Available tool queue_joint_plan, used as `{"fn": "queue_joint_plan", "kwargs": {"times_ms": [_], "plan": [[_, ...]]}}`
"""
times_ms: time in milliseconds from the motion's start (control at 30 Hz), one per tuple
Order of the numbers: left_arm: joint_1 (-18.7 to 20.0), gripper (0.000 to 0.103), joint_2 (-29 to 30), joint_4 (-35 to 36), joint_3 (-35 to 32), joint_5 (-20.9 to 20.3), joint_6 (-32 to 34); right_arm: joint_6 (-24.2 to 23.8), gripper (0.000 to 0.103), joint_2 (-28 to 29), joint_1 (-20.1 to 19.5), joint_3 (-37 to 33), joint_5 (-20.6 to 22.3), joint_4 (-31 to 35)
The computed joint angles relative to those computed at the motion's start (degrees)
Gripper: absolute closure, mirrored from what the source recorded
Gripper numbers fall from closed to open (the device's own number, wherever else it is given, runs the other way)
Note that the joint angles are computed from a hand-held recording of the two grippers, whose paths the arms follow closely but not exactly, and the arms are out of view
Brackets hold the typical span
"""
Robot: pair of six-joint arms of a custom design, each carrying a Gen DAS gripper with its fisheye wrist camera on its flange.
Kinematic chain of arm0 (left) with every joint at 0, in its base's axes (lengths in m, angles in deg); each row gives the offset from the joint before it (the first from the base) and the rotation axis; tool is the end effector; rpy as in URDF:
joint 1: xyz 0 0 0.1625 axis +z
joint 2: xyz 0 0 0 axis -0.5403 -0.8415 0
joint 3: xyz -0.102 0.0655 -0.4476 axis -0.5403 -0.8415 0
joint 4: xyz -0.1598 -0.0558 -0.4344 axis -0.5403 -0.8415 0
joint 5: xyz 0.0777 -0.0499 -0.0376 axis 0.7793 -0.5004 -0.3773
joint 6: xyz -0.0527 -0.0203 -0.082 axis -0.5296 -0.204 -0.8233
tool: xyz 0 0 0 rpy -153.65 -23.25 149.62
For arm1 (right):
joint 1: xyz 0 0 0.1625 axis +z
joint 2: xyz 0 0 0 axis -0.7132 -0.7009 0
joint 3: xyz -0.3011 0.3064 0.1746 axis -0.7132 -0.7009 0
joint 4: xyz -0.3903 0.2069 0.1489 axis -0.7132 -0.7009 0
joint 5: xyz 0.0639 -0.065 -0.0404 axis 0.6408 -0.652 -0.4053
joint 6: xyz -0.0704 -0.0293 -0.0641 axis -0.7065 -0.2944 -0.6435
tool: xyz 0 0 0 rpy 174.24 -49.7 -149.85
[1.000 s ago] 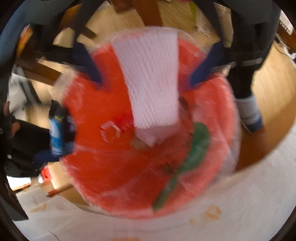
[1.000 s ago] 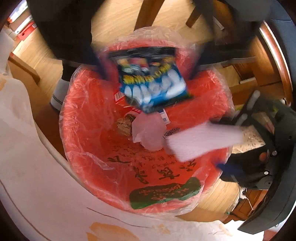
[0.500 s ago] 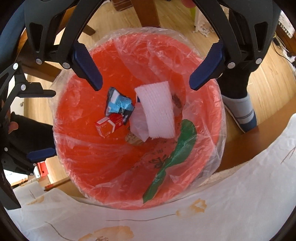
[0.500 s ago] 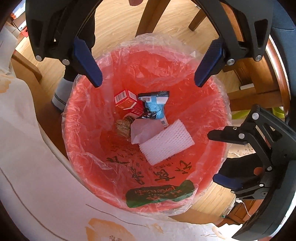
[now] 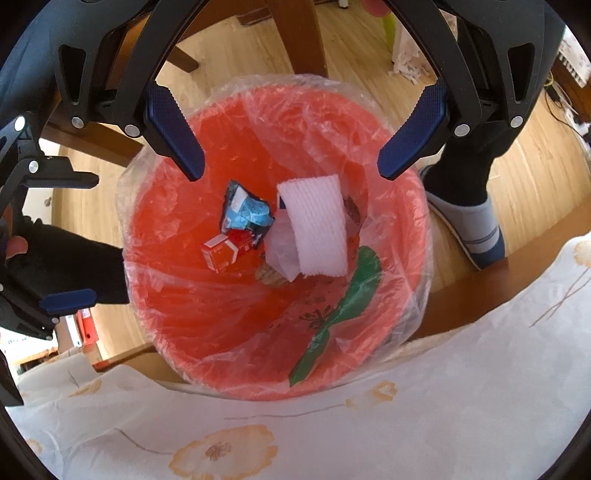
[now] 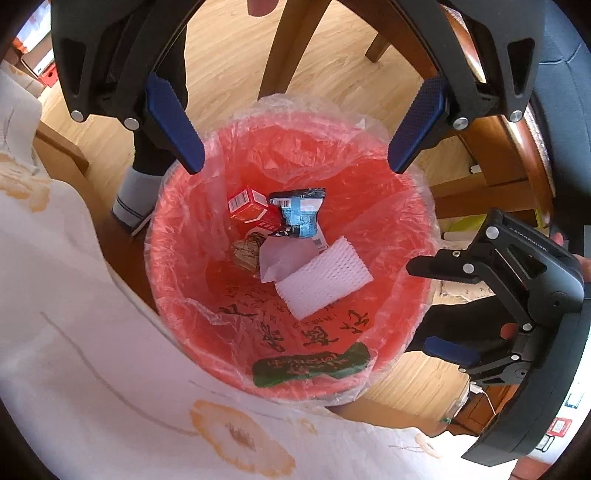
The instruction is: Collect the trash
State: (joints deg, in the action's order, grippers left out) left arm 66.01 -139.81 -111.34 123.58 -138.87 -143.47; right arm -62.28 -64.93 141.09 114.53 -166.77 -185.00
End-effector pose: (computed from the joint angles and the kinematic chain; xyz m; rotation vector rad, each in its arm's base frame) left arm -0.2941 -0.3814 0.0610 0.1029 2.5682 0.1254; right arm 0.1263 -0.4635 0.2871 1.0401 -2.4058 -0.6538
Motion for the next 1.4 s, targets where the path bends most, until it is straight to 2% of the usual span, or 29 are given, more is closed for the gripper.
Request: {"fn": "queue_joint_plan", "kwargs": {"times_ms": [367,767,1400], "plan": [[-1.8,0.006,-2.2,7.1,-2.3,-1.2,-3.4,3.3,0.005,-1.5,2.0,-2.7,0.1,7.2],[-5.5,0.006,-4.4,11.7,-5.8,-2.6,-5.0,6.2,0.005,-4.1,5.3,-4.8,0.8,9.9],[-11.4,0.006,-8.7,21.0,-11.7,-0.8,-7.7,11.0,0.005,-7.4,10.8,-11.0,3.0,15.6]]}}
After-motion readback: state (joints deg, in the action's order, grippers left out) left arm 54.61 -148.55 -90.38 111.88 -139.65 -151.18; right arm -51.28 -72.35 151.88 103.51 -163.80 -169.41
